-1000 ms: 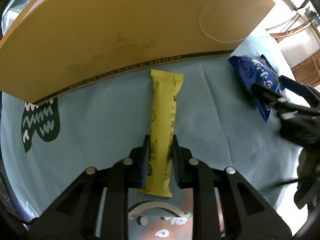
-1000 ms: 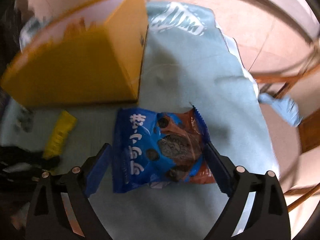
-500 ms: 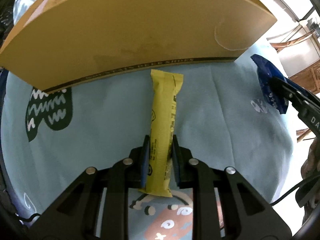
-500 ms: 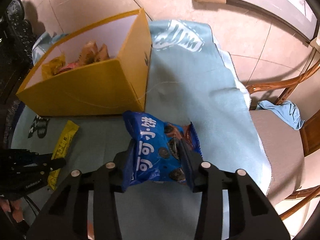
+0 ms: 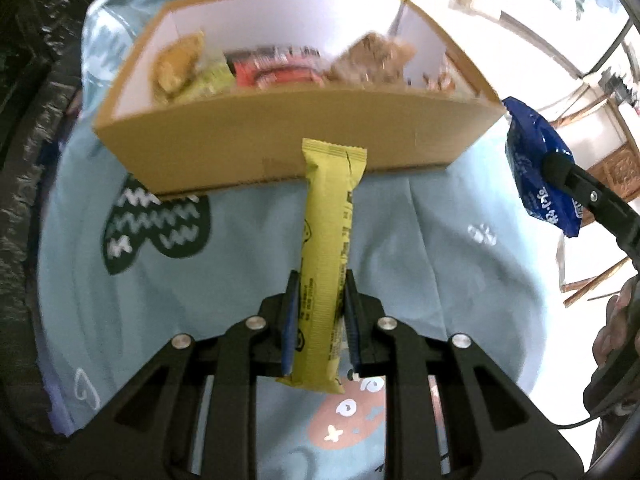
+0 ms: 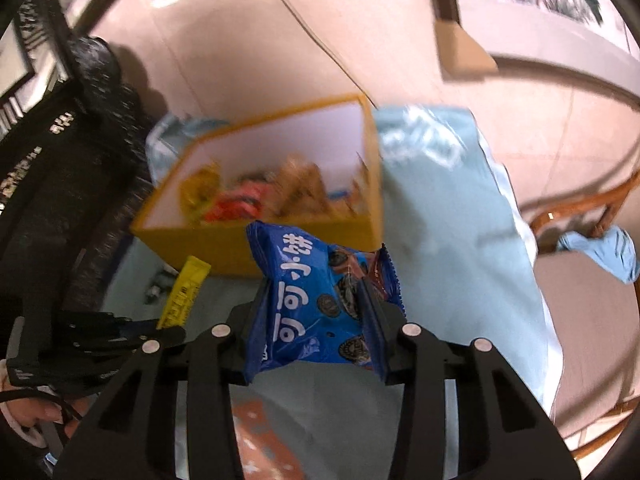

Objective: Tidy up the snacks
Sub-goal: 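Carry both snacks into the yellow box and release them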

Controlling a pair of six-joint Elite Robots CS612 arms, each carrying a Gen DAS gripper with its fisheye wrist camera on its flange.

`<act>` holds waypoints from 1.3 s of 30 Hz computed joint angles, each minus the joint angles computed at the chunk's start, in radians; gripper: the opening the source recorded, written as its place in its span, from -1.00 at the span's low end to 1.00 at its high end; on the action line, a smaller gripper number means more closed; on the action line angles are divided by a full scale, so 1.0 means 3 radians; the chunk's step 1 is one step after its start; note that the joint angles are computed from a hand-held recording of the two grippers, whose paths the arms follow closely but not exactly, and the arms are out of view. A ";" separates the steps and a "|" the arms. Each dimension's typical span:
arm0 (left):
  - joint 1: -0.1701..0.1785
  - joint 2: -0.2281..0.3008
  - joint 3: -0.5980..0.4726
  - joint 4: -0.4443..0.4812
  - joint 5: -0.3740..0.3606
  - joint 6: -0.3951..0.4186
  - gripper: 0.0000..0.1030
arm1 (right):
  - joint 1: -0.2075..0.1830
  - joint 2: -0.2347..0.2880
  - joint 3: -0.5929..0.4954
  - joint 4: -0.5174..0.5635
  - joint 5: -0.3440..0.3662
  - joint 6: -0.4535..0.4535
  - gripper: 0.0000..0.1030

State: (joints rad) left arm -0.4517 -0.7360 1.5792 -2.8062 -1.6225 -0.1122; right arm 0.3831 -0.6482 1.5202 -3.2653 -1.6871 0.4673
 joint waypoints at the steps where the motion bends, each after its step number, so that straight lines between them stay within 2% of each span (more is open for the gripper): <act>1: 0.0008 -0.0025 0.0008 -0.0023 -0.0011 -0.0021 -0.61 | 0.0006 -0.0006 -0.0013 -0.0025 0.0005 -0.0029 -0.17; 8: 0.0051 -0.0185 0.0040 -0.0220 0.0026 -0.0055 -0.61 | 0.0010 0.0008 -0.0187 -0.0142 0.0055 -0.0186 -0.16; 15: 0.0065 -0.0187 -0.0160 -0.0230 0.0196 -0.0127 -0.61 | -0.0013 0.0103 -0.0453 -0.0125 0.0061 -0.0227 -0.16; 31: 0.0130 0.0115 -0.0675 0.0103 0.0277 -0.0278 -0.61 | -0.0056 0.0352 -0.0945 0.0252 -0.0006 -0.0204 -0.16; 39: 0.0141 0.0201 -0.0802 0.0195 0.0279 -0.0307 -0.61 | -0.0048 0.0422 -0.1067 0.0366 -0.0004 -0.0171 -0.16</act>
